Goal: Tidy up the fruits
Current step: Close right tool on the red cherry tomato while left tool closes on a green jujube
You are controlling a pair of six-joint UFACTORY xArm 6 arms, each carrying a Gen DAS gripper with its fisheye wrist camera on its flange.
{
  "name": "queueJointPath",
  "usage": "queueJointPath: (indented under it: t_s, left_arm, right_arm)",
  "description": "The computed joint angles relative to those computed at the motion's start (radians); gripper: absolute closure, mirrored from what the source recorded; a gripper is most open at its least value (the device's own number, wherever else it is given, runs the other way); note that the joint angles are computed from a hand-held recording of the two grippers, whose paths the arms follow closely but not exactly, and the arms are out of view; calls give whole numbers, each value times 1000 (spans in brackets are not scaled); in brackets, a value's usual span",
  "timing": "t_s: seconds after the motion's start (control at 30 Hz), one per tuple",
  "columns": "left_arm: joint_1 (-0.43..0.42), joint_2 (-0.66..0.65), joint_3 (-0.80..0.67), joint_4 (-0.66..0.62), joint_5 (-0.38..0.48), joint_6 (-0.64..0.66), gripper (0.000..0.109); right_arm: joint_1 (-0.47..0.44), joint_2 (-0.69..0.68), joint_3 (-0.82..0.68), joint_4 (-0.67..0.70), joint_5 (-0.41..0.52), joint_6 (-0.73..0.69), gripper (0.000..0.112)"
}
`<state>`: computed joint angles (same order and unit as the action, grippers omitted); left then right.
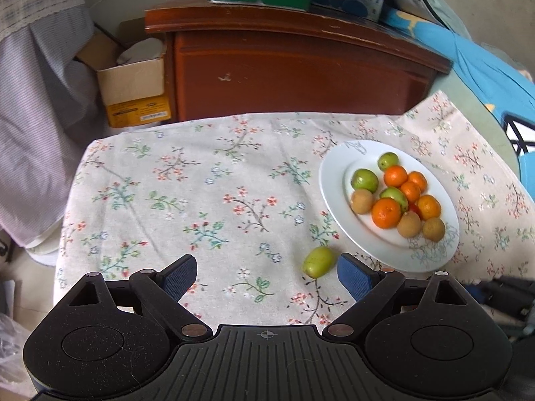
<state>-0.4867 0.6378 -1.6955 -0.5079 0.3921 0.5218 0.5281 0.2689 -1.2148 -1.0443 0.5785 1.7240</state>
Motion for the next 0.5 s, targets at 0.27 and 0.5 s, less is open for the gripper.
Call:
queueJointPath:
  t_s: [0.27,0.5]
  left_arm:
    - [-36,48,-17,-118,-41,155,23]
    - [-57,87,-45,-156,-53,223,52]
  right_arm:
    - [-32,-64,59,-23,-9,83,82]
    - [-51,-61,64,-17,-31,118,82]
